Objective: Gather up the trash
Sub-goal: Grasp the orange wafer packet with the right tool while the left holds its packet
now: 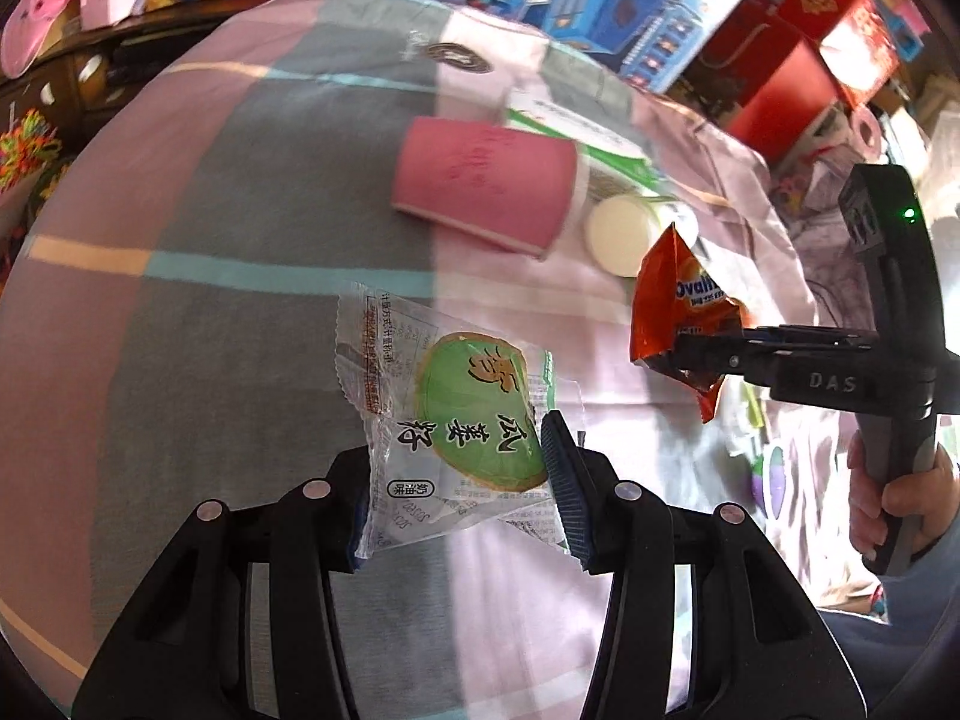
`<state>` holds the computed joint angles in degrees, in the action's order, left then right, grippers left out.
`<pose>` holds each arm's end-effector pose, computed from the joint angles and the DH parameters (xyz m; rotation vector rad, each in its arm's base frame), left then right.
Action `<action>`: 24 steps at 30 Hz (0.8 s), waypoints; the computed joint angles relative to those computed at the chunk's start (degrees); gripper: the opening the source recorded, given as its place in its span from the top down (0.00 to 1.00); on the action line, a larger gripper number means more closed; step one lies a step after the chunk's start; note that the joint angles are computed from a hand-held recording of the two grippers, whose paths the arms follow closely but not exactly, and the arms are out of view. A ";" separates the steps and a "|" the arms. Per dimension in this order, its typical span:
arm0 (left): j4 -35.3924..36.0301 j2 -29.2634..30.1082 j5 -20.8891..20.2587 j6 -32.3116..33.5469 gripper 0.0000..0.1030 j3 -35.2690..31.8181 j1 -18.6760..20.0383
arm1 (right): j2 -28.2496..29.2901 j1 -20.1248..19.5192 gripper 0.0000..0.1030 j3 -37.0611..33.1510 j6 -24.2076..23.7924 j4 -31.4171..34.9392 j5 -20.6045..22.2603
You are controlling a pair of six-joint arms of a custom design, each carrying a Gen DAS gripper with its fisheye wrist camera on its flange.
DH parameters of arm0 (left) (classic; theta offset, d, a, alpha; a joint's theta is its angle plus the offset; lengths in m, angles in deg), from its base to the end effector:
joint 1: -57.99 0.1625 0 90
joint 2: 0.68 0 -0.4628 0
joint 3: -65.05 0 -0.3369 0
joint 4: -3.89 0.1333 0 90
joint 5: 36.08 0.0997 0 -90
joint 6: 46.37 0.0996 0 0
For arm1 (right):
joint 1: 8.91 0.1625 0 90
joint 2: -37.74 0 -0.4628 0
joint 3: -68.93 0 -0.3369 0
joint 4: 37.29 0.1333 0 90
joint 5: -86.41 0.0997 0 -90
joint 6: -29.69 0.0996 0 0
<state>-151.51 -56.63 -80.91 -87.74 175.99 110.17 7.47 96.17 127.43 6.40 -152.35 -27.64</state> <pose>-0.1842 -0.5699 0.2190 -0.1731 2.5106 -0.8432 0.2953 -0.7397 0.1401 0.9105 -2.5679 -0.1167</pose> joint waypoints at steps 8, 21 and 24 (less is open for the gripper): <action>-0.68 5.75 -2.79 7.07 0.53 -7.08 -2.11 | -7.11 -2.63 0.68 4.57 2.92 -4.41 4.15; 5.01 20.30 -9.33 18.91 0.53 -27.57 -6.00 | -19.53 -9.61 0.67 12.14 7.65 -13.59 6.91; 8.25 24.55 -11.72 21.43 0.53 -34.17 -6.82 | -23.45 -12.20 0.67 13.63 8.33 -15.85 7.97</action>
